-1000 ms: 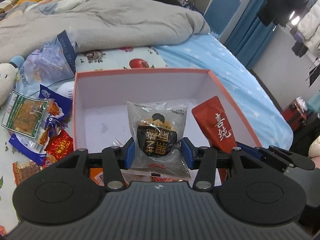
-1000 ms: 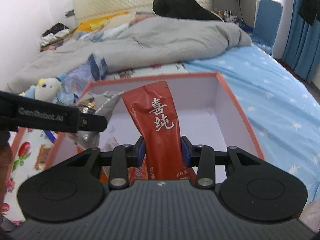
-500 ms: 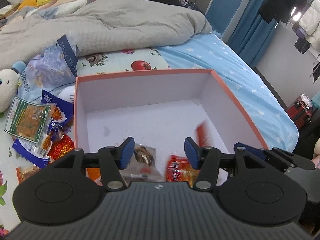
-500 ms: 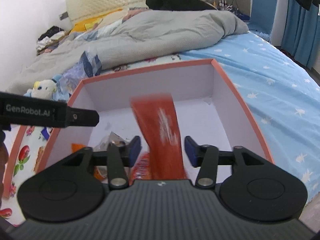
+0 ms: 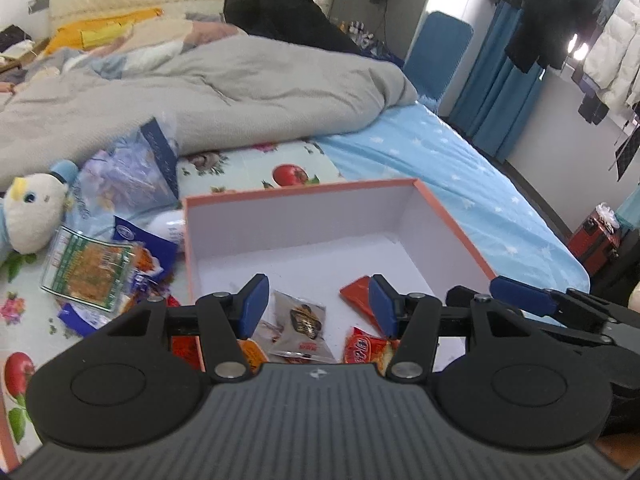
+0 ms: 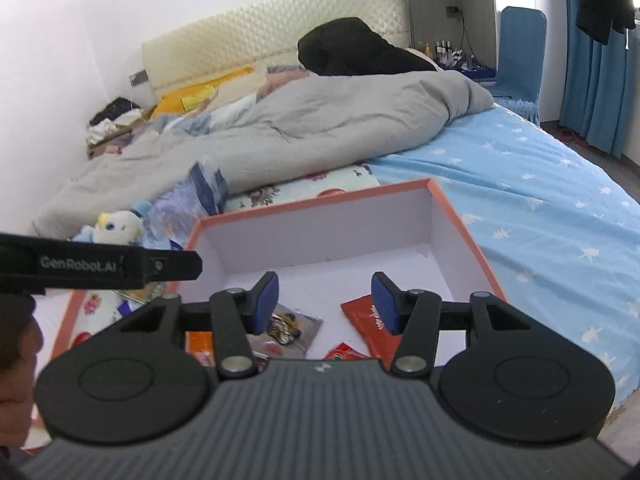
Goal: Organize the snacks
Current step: 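Withdraw both tools from the box back toward the snack pile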
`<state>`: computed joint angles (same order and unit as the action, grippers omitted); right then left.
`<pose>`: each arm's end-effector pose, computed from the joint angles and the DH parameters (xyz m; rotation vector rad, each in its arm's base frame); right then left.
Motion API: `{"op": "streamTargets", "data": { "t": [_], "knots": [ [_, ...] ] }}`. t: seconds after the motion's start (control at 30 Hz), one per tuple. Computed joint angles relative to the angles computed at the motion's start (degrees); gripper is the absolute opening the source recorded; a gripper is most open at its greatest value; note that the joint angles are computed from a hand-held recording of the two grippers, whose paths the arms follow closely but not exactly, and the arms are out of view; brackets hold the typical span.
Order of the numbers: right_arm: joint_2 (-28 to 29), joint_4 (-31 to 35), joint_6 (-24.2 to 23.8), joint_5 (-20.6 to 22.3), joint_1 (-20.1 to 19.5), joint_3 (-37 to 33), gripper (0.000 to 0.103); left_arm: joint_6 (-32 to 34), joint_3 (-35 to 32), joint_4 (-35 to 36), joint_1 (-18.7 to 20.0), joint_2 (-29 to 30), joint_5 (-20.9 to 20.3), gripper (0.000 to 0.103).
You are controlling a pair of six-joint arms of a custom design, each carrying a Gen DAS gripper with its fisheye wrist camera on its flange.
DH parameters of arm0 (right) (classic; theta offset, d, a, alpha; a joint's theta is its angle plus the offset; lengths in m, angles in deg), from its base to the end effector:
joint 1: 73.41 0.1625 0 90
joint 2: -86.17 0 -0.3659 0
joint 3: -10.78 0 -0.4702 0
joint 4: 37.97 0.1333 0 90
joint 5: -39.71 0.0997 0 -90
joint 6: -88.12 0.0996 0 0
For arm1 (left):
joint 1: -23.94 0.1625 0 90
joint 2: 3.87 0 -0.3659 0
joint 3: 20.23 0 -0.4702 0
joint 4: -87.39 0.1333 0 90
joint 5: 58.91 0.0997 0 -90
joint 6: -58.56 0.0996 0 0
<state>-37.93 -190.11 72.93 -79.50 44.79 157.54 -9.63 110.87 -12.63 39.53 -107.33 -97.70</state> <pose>0.2452 -0.2781 0.2806 0.7205 -2.4553 0.9836 -0.3358 -0.3127 0.2106 0.3088 2.3911 -0.9719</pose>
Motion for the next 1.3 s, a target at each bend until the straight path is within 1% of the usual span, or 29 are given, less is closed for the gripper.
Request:
{"op": "streamTargets", "data": {
  "t": [0.13,0.27,0.4,0.53,0.77,0.97,1.13,1.3],
  "knots": [
    [-0.2,0.3,0.8,-0.8,2.8,-0.4,0.054,-3.5,0.1,5.0,-2.3,-3.1,1.1,0.061],
    [-0.8,0.3,2.0,-0.7,5.5,-0.7,0.054,-7.5,-0.1,11.2,-5.2,-5.4,2.0,0.061],
    [-1.0,0.2,3.0,-1.6,8.0,-0.7,0.054,-12.4,-0.2,17.7,-7.9,-7.8,2.4,0.061],
    [-2.1,1.3,5.2,-1.5,9.4,0.0,0.054,-17.8,0.0,24.7,-10.5,-10.2,1.8,0.061],
    [-2.6,3.2,6.9,-1.6,11.7,1.1,0.054,-27.0,0.0,35.9,-14.5,-14.1,0.9,0.061],
    [-1.7,3.2,7.1,-1.5,13.3,1.5,0.054,-31.8,0.5,42.5,-15.9,-17.2,-0.3,0.061],
    [0.2,2.6,6.9,-1.5,14.4,1.8,0.054,-35.5,0.8,46.7,-16.9,-19.1,-1.4,0.061],
    [1.1,3.2,7.4,-0.6,14.9,2.2,0.054,-38.7,0.9,50.8,-18.3,-20.8,-2.6,0.061]
  ]
}}
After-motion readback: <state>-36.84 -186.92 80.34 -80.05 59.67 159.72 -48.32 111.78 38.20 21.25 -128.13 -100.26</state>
